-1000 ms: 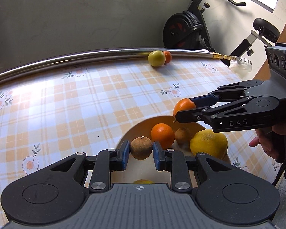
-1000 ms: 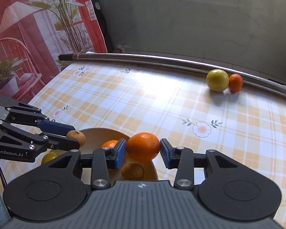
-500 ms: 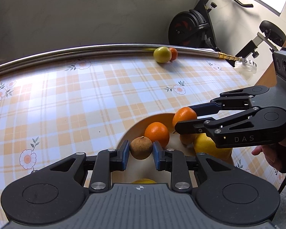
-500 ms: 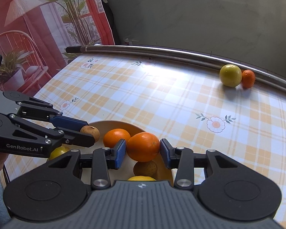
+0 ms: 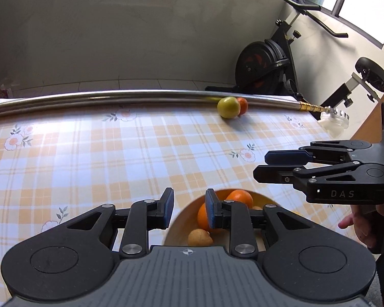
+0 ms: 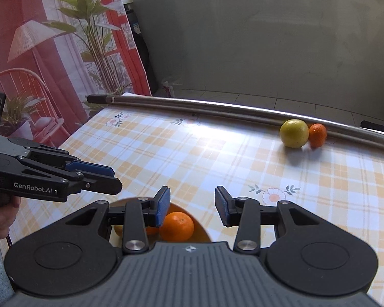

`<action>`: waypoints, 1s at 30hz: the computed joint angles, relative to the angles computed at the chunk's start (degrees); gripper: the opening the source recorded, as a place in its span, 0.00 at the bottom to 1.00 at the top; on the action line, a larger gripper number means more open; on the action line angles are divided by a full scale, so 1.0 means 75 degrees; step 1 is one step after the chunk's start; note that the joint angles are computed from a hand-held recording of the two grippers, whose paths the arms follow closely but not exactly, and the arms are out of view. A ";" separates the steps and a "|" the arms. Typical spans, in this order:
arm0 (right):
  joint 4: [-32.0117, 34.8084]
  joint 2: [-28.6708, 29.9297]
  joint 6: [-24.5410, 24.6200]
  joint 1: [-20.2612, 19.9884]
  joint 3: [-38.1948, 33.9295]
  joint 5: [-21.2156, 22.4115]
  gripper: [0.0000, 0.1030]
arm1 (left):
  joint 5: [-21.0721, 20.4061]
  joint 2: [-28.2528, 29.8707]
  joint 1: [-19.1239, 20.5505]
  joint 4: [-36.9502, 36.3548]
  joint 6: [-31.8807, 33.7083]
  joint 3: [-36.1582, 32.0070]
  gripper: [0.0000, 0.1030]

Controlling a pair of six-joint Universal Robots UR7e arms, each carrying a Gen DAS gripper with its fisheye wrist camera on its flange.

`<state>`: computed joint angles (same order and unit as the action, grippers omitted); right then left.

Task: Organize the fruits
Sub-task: 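Lower the orange and kiwi onto the plate and open both grippers, then move both open grippers back to the remaining lemon and orange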

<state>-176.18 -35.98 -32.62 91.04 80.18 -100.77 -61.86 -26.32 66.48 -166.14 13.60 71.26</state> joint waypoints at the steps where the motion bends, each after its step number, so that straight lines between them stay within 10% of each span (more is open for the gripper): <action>1: -0.0156 -0.0019 0.0009 -0.0010 0.0019 0.0007 0.42 | 0.0078 0.0019 -0.0035 -0.0193 0.0081 -0.0023 0.28; 19: -0.1899 0.0075 0.0362 -0.0364 -0.0190 -0.0228 0.42 | 0.0405 0.0935 -0.0438 -0.1347 0.0585 -0.1572 0.35; 30: -0.2285 0.0210 0.0710 -0.0823 -0.0361 -0.0159 0.42 | 0.0508 0.3140 -0.0474 0.1709 -0.0391 -0.5883 0.52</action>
<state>-193.32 -34.41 -27.30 84.87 77.47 -101.97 -58.05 -2.77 62.93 -153.33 10.66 27.14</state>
